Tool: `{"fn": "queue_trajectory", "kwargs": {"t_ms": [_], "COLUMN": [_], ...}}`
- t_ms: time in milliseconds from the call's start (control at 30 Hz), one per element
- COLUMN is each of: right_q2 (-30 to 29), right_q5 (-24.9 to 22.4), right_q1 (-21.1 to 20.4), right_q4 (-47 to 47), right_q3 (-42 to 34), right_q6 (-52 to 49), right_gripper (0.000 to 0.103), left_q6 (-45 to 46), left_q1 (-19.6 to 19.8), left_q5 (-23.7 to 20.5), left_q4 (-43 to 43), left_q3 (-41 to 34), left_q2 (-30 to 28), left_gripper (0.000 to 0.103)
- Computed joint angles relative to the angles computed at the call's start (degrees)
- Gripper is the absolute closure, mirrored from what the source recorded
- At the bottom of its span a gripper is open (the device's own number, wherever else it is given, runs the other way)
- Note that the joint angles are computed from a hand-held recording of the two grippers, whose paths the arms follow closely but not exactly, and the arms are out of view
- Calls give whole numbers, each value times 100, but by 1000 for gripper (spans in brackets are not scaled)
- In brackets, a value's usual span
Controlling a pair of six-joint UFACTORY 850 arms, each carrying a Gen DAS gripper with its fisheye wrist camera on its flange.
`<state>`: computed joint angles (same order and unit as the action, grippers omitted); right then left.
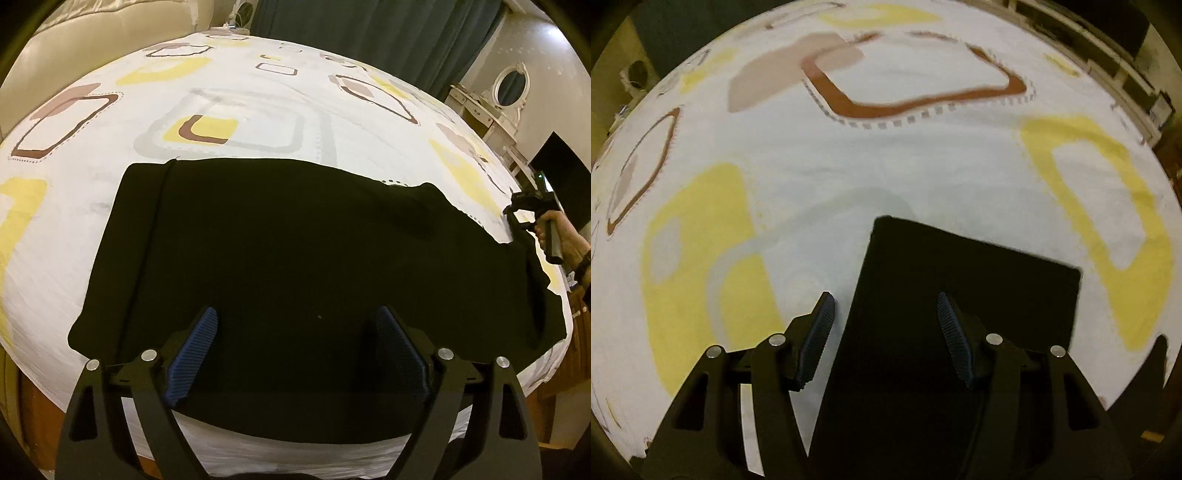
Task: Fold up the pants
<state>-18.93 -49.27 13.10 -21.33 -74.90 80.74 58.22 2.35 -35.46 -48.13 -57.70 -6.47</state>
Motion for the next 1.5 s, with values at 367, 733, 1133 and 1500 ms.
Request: {"fn": "queue_trajectory", "kwargs": {"t_ms": [367,733,1133,1500], "right_q2": [2535,6238,7524,7047], "right_q5": [2032,-469,-1447,-1648], "right_q1": [60,2464,4374,3738], "right_q4": [-1825,-3672,-3779,-3789], "right_q3": [2042,4810,6331,5491], "right_q6": [2226,6045,9034,7320], "right_gripper": [96,96,73,97], "left_q6": [16,-71,-115,-108], "left_q1": [-54,-153,-167,-202], "left_q5": [171,434,514,617], "left_q4": [93,234,294,310], "left_q3": [72,184,227,326], "left_q2": [48,141,181,259], "left_gripper": [15,15,15,15]}}
